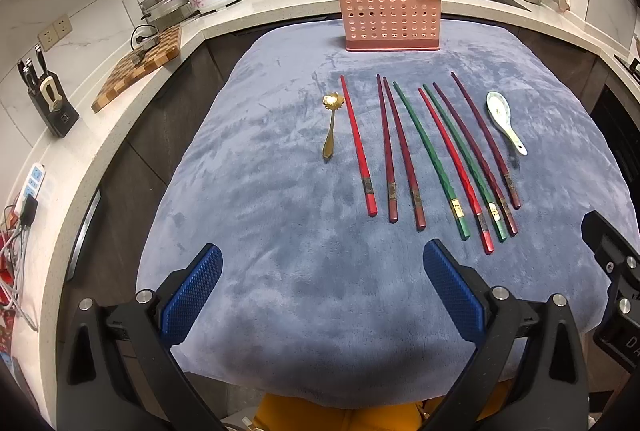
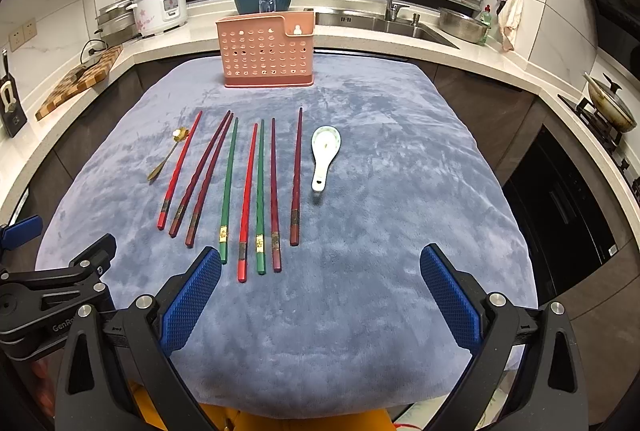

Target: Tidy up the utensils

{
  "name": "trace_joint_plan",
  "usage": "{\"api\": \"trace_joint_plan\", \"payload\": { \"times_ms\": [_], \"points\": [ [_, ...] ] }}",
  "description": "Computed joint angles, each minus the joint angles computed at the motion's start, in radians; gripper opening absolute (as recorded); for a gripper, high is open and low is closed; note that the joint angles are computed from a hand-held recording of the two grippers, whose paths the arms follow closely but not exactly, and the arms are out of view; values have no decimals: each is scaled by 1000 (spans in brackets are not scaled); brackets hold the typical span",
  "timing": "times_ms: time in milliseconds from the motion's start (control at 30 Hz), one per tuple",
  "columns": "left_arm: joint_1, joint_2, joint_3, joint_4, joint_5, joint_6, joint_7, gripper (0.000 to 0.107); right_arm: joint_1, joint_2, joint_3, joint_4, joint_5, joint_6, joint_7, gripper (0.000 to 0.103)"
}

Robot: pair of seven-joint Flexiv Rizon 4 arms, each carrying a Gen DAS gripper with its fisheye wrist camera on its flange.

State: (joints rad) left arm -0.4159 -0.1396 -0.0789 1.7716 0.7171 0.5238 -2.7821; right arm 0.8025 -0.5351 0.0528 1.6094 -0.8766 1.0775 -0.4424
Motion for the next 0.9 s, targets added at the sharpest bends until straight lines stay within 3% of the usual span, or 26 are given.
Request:
{"api": "trace_joint_plan", "payload": {
  "times_ms": [900],
  "points": [
    [1, -6, 3, -5, -3, 1, 7, 96, 0, 2, -2, 3, -2, 3, 6, 96]
  ]
}}
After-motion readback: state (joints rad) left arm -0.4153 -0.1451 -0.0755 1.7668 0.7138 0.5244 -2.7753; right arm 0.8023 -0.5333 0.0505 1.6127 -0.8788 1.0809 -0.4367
